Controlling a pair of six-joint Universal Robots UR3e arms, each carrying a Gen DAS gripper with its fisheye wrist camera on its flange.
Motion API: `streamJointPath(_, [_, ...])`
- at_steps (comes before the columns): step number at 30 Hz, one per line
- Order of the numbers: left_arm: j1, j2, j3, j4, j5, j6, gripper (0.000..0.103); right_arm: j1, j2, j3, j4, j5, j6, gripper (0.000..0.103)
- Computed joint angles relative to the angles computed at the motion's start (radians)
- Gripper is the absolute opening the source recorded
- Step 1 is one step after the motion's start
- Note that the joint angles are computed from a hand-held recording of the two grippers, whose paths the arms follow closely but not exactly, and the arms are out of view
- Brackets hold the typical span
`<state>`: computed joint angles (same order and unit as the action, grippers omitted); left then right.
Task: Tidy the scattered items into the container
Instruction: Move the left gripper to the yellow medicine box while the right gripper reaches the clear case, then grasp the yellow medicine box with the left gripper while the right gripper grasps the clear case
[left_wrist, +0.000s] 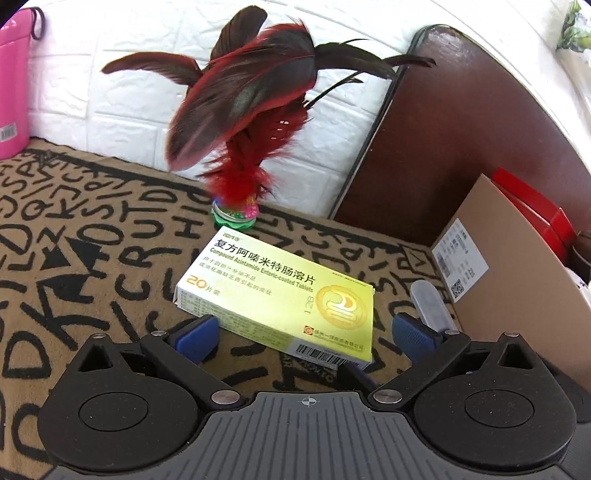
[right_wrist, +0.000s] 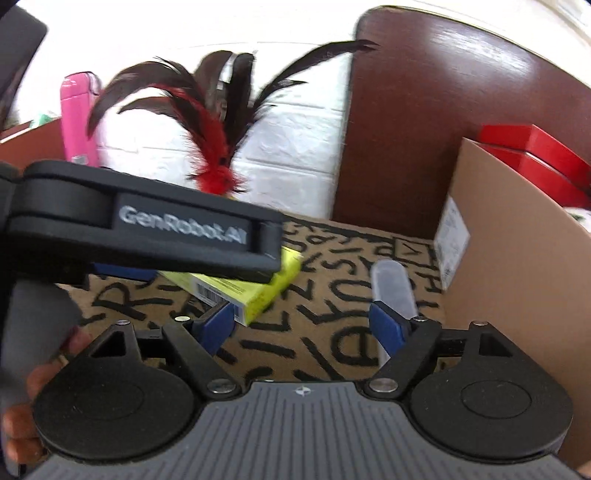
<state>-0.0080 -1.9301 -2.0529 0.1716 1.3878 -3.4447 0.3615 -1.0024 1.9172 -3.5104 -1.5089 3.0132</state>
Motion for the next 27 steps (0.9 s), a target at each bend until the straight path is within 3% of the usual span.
streamJointPath(5, [0.054, 0.044, -0.057, 0.007, -0.064, -0.007, 0.103, -0.024, 0.024, -0.081, 0.109, 0.12, -0.101, 0.083])
streamJointPath(9, [0.084, 0.089, -0.083, -0.029, -0.087, -0.012, 0.103, -0.021, 0.091, -0.198, 0.128, 0.141, -0.136, 0.101])
streamJointPath(14, [0.1, 0.115, -0.108, -0.031, -0.084, -0.029, 0.103, -0.023, 0.145, -0.308, 0.232, 0.199, -0.23, 0.101])
streamJointPath(17, [0.102, 0.137, -0.112, -0.064, -0.083, -0.025, 0.103, -0.058, 0.084, -0.248, 0.295, 0.33, -0.223, 0.093])
streamJointPath(19, [0.098, 0.153, -0.128, -0.068, -0.077, 0.0, 0.103, -0.074, 0.03, -0.17, 0.311, 0.414, -0.229, 0.071])
streamJointPath(20, [0.089, 0.159, -0.136, -0.063, -0.061, 0.009, 0.103, -0.081, 0.012, -0.131, 0.29, 0.438, -0.23, 0.07])
streamJointPath(23, [0.068, 0.157, -0.128, -0.071, -0.015, 0.002, 0.103, -0.063, -0.01, -0.065, 0.195, 0.335, -0.163, 0.07])
streamJointPath(27, [0.043, 0.127, -0.077, -0.095, 0.011, -0.048, 0.103, 0.043, -0.005, -0.03, 0.066, -0.002, -0.093, 0.083])
